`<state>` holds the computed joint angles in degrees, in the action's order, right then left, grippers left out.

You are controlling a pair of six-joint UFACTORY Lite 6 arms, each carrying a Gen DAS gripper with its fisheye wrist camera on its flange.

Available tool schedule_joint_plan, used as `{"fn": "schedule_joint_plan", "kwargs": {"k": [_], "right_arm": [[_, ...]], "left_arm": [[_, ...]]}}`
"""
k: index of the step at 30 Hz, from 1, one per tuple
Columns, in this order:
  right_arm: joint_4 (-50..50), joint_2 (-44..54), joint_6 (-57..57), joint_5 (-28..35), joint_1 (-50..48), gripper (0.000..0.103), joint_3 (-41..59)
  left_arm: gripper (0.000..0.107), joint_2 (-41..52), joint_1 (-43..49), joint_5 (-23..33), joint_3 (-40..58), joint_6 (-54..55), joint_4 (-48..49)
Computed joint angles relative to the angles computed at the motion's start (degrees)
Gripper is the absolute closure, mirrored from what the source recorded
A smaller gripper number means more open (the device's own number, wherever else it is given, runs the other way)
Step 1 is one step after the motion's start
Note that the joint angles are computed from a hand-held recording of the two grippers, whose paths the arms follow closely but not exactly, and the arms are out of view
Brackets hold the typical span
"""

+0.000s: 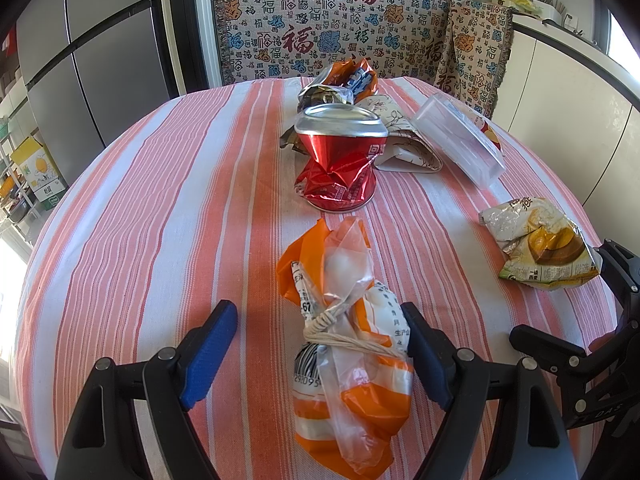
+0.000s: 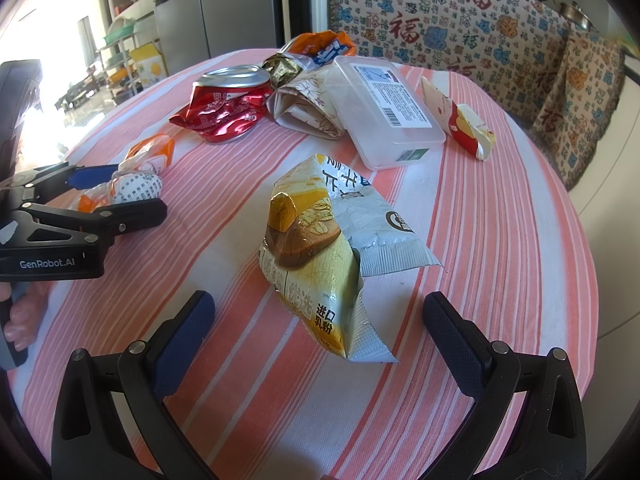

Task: Collect trash

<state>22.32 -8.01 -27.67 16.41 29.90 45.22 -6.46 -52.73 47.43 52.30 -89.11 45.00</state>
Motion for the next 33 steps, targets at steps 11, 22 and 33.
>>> {"fn": "schedule_joint_plan", "kwargs": {"k": [11,22,33], "right_arm": [[26.5,-0.1,-23.9,20.9,-15.9,0.001,4.9],[-5.2,8.6,-2.4,23.4,-3.3,0.001,23.0],[-11.1,13.8,2.9,27.7,-1.6,0.058,28.2]], "left_arm": [[0.024,-21.7,2.6,-13.1,-15.0,8.5,-7.6],[0.024,-10.2,1.0,-7.3,-4.0,11.9,-8.0],[0.062,-9.1,1.9,-4.8,-1.6,17.0,-12.2]]}}
